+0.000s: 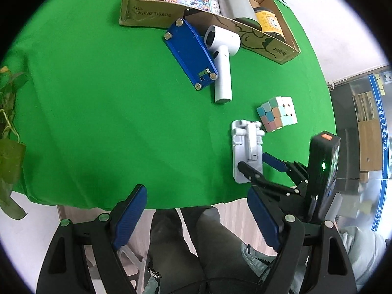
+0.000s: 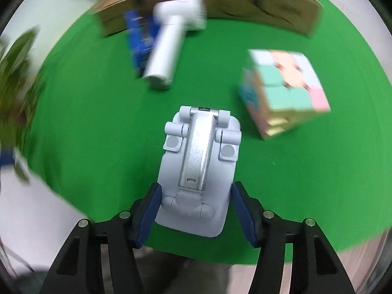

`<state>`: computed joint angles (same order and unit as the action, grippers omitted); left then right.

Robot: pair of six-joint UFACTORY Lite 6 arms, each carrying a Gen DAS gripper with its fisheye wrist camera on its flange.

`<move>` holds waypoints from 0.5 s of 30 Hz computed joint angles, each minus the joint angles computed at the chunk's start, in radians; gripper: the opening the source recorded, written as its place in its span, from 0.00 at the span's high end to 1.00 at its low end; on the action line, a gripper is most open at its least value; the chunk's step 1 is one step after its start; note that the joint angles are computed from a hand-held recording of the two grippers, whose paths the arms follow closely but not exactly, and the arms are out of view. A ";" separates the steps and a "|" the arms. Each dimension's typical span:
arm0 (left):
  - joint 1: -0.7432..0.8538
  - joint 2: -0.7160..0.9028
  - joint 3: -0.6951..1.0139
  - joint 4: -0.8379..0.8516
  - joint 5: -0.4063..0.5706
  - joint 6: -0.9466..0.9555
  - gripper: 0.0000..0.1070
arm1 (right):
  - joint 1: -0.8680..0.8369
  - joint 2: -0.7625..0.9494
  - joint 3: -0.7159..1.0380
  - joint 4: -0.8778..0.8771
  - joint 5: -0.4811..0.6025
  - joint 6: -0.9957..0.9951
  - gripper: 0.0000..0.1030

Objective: Organize rigid objects
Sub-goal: 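Move both grippers to the white phone stand on the table, then grasp the white phone stand with both grippers and lift it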

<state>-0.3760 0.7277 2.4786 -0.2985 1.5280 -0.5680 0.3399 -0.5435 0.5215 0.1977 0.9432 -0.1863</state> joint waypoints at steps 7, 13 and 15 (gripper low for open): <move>0.018 -0.083 -0.190 -0.034 -0.099 0.044 0.22 | -0.099 -0.057 -0.064 0.097 0.017 -0.023 0.17; 0.036 -0.116 -0.263 -0.048 -0.133 0.066 0.22 | 0.229 -0.184 -0.168 -0.148 -0.092 0.320 0.30; 0.039 -0.118 -0.270 -0.055 -0.140 0.071 0.22 | 0.266 -0.202 -0.178 -0.207 -0.085 0.361 0.37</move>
<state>-0.3368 0.6100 2.2085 -0.3537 1.3884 -0.4972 0.6064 -0.7459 0.3435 -0.0090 0.8583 0.1745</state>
